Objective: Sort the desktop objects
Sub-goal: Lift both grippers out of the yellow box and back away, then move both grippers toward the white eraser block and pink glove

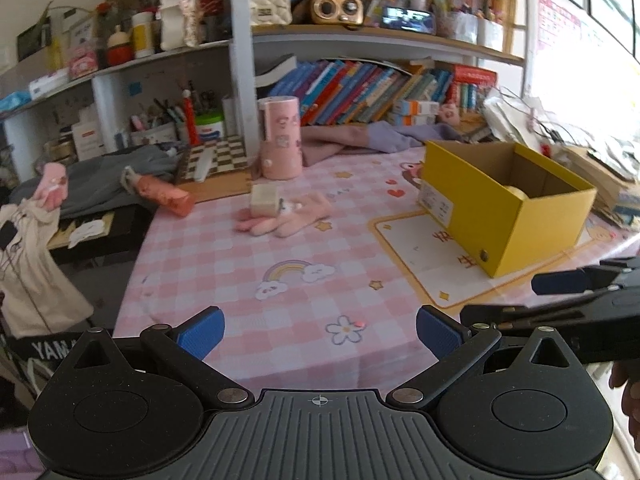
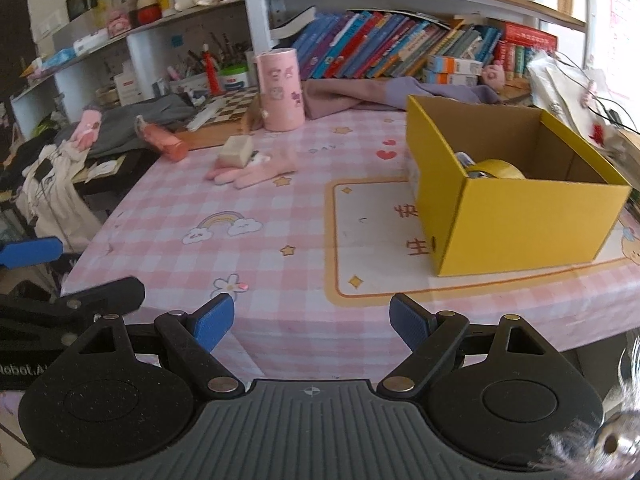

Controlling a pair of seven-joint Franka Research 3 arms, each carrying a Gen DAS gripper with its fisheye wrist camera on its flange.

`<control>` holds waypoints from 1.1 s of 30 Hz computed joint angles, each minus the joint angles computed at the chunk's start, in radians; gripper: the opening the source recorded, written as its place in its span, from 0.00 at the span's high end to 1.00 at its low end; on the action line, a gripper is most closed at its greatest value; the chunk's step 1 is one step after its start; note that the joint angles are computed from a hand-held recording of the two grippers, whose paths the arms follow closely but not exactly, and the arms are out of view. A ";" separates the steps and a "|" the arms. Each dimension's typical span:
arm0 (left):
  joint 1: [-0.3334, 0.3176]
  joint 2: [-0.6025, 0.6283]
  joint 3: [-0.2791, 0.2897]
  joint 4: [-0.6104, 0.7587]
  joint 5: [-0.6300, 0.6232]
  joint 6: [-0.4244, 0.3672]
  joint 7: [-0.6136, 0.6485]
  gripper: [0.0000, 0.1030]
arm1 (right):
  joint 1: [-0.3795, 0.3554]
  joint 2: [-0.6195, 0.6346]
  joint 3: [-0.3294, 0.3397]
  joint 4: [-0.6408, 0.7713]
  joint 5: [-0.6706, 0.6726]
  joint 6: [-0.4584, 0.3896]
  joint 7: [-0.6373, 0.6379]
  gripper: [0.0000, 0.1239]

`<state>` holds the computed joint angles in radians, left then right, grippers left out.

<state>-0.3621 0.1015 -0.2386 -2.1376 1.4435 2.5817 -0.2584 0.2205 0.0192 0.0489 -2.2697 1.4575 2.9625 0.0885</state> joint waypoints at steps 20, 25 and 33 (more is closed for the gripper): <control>0.017 0.088 0.042 0.086 -0.074 0.024 0.006 0.00 | -0.028 0.119 0.021 0.122 -0.231 -0.044 0.131 0.32; 0.016 0.149 0.068 0.158 -0.110 0.024 0.040 0.00 | -0.057 0.200 0.039 0.220 -0.329 -0.065 0.189 0.32; 0.005 0.251 0.112 0.283 -0.212 0.027 0.140 0.00 | -0.110 0.337 0.073 0.388 -0.493 -0.115 0.302 0.32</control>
<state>-0.3575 0.3525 -0.1262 -1.8544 1.2316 2.6083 -0.1184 0.1108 0.3557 0.1214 -1.8815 0.9646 2.8478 0.3908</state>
